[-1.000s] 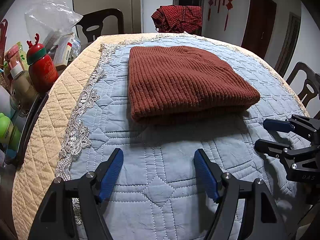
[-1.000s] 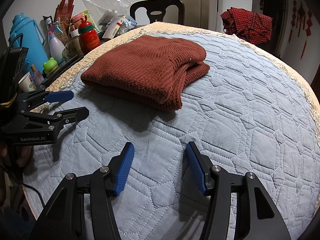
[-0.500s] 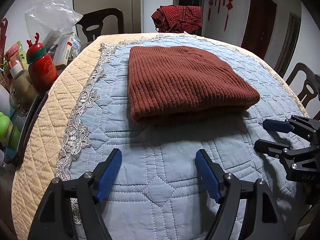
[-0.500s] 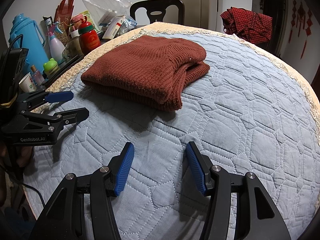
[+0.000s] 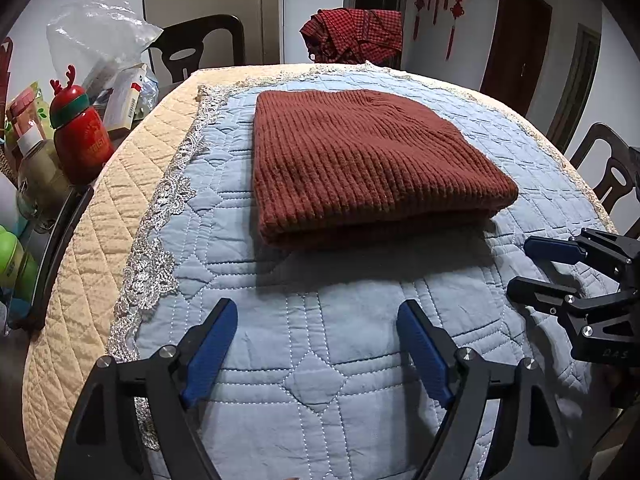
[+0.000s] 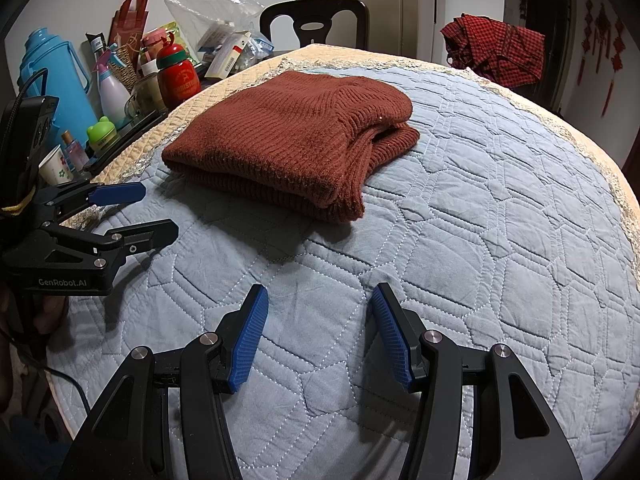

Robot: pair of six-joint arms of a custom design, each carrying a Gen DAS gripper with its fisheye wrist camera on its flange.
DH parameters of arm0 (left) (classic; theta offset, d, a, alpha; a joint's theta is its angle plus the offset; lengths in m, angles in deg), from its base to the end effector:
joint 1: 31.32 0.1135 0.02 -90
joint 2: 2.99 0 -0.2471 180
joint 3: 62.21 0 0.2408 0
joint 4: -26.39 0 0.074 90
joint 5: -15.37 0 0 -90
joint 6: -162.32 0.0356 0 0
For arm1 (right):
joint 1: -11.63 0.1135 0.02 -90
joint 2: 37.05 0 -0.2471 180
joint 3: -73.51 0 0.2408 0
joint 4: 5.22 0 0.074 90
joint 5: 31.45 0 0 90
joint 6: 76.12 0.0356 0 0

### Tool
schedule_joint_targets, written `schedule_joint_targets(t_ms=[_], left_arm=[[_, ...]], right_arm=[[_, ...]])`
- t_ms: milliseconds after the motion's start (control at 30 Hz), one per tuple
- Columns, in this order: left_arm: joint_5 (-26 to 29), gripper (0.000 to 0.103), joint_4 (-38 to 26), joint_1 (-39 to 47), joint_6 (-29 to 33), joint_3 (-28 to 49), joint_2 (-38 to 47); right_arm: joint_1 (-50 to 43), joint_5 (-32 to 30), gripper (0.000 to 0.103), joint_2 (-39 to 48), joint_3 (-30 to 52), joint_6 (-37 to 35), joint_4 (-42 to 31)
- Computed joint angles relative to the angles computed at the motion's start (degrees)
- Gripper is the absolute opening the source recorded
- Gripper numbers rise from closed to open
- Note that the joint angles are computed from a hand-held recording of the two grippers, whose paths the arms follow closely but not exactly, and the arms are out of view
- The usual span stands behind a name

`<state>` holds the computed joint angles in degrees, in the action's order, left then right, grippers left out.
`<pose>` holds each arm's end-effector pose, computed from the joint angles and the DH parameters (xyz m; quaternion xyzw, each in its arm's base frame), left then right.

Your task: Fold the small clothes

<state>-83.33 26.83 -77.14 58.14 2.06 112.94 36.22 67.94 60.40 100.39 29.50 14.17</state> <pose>0.2449 -0.2442 0.0617 0.2322 0.9118 -0.1036 0.3225 0.1848 0.0782 0.0464 -0.0464 0.9392 0.0414 0.3376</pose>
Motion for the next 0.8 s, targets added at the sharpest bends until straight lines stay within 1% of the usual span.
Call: schedule_joint_targets(t_ms=[800], left_arm=[[0.54,0.087,-0.84,0.64,0.59,1.12,0.74]], right_arm=[[-0.3,-0.48,0.055,-0.23,0.12,-0.14,-0.23]])
